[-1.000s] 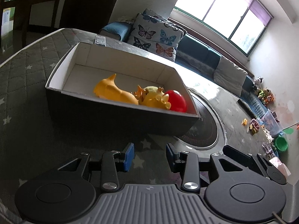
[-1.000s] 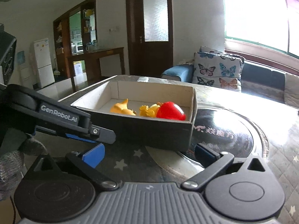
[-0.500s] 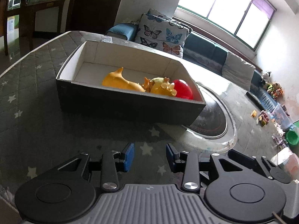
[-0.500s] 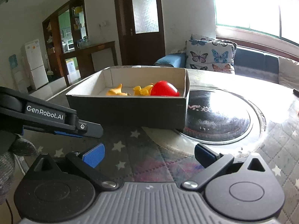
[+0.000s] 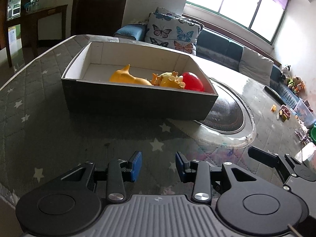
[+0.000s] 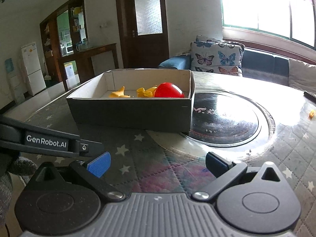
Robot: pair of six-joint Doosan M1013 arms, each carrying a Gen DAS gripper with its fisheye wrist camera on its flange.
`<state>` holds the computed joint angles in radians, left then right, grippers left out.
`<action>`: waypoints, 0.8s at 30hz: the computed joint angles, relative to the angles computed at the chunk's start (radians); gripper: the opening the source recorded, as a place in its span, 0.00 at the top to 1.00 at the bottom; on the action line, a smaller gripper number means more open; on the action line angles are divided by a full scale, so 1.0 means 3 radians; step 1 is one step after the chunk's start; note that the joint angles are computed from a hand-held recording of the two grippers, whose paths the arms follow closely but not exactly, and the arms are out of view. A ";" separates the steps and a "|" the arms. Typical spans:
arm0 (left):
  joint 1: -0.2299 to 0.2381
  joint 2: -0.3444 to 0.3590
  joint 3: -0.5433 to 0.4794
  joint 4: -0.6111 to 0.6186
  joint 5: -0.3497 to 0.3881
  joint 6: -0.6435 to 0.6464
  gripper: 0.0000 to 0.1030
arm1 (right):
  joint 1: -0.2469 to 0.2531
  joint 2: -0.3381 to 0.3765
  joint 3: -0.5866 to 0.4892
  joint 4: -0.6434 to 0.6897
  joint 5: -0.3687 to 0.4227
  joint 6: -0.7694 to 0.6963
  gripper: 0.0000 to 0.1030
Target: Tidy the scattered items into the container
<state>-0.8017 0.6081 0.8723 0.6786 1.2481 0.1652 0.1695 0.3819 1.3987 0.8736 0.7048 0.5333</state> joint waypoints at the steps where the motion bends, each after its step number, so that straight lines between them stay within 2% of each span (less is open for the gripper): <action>1: -0.0002 -0.0002 0.0003 -0.0001 0.0000 -0.0002 0.61 | -0.0001 -0.0002 0.0004 -0.0002 -0.0005 0.0009 0.00; 24: -0.0012 -0.0004 0.0013 0.0018 0.0084 -0.0022 0.61 | 0.0021 -0.0023 0.0026 -0.0148 -0.0064 0.0106 0.00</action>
